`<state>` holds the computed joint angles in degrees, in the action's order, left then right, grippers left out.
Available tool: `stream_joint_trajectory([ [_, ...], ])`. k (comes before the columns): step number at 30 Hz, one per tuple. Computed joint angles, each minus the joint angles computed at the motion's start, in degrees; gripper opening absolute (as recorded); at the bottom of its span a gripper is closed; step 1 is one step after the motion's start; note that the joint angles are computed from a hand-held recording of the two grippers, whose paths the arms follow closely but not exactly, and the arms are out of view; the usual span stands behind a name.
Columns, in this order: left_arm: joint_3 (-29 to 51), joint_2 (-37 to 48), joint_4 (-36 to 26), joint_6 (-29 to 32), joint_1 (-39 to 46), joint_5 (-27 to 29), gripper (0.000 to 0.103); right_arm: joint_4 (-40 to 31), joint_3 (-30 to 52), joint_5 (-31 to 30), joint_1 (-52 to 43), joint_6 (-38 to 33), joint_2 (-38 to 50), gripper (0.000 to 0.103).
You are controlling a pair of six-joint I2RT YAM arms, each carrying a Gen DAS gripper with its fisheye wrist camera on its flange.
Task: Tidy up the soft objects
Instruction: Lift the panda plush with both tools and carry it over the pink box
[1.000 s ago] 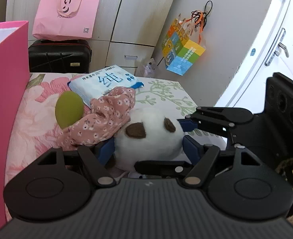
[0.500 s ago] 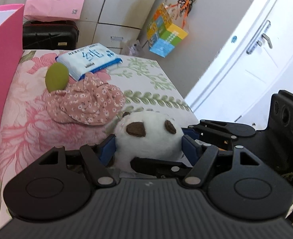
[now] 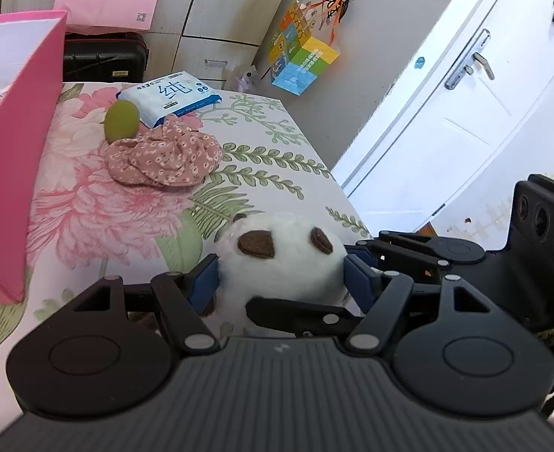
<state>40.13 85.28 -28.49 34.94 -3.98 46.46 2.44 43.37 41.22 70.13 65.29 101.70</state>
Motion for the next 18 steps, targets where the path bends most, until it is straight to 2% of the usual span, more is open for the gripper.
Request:
stream_joint_trajectory([
  [9, 3.7, 0.1, -14.0, 12.7, 10.4, 1.8, 0.07, -5.0, 8.2, -1.1, 2.2, 1.6, 3.2, 0.07],
  [18, 12.2, 4.6, -30.4, 28.0, 24.5, 1.5, 0.07, -9.8, 21.0, -5.0, 2.2, -2.9, 9.0, 0.07],
])
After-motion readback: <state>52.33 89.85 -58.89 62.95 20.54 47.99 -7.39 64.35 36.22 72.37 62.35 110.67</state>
